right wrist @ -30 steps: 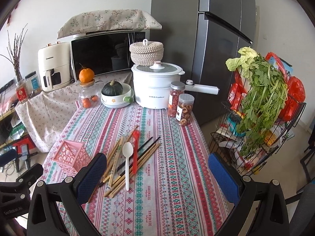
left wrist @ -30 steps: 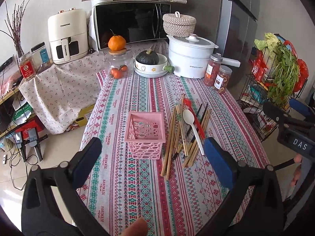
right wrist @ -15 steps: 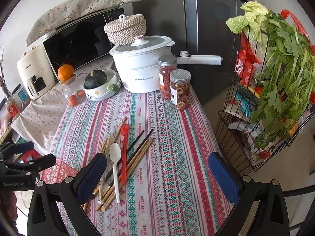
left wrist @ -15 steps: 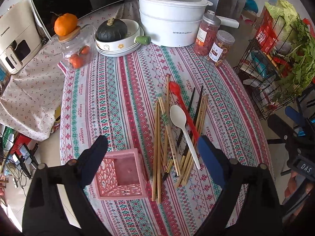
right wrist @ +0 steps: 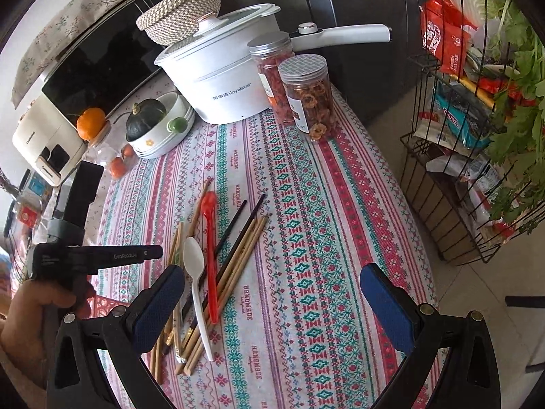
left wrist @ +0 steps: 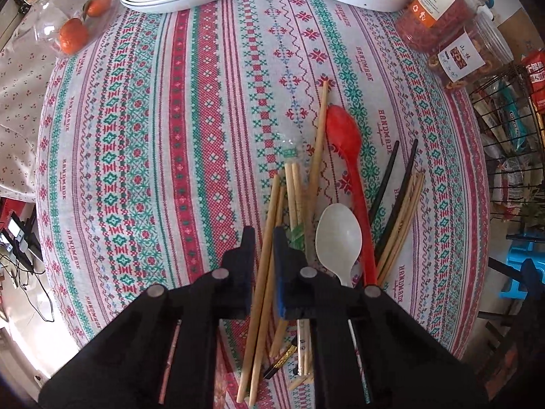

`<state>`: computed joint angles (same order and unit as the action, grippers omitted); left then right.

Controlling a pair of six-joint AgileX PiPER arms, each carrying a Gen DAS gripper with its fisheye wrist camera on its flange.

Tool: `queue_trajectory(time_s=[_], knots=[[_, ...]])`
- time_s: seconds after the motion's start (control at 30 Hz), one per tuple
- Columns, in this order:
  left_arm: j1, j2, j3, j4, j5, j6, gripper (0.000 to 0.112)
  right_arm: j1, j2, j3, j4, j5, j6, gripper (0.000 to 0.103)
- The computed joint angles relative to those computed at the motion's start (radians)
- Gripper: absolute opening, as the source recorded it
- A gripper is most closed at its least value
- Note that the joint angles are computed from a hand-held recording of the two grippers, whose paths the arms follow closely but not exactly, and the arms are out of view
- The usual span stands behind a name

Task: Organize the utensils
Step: 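Lower the left gripper onto the chopstick pile and grasp a wooden chopstick, then lift the wooden chopstick with the left gripper while the right gripper grasps another chopstick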

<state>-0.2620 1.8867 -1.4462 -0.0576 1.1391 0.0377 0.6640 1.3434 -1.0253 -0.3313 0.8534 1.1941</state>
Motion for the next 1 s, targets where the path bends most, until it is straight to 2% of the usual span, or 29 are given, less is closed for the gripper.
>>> queue_trajectory(time_s=[0.17,0.37,0.47,0.6,0.7,0.83,0.9,1.0], knots=[[-0.022,0.031,-0.019,0.029,0.011,-0.019,0.004,-0.03,0.012,-0.002,0.023,-0.023,-0.024,0.103],[-0.047,0.06,-0.033,0.055,0.014,-0.032,0.006,-0.037,0.014,0.001,0.026,-0.026,-0.026,0.103],[-0.075,0.072,-0.013,0.082,-0.023,-0.048,0.006,-0.036,0.014,0.0,0.025,-0.023,-0.022,0.103],[-0.073,0.028,0.062,0.059,-0.093,-0.065,0.007,-0.023,0.012,-0.005,0.014,-0.02,-0.017,0.103],[-0.029,-0.077,0.143,0.005,-0.138,0.014,0.007,-0.017,0.006,-0.002,0.013,-0.018,-0.011,0.103],[0.029,-0.289,0.284,-0.103,-0.173,0.151,0.006,-0.012,-0.013,0.011,0.009,-0.025,0.012,0.103],[0.081,-0.422,0.363,-0.17,-0.169,0.247,0.006,0.0,-0.015,0.006,0.003,-0.021,0.019,0.103],[0.196,-0.572,0.401,-0.299,-0.095,0.412,0.006,0.026,-0.016,-0.004,-0.003,-0.023,0.029,0.103]])
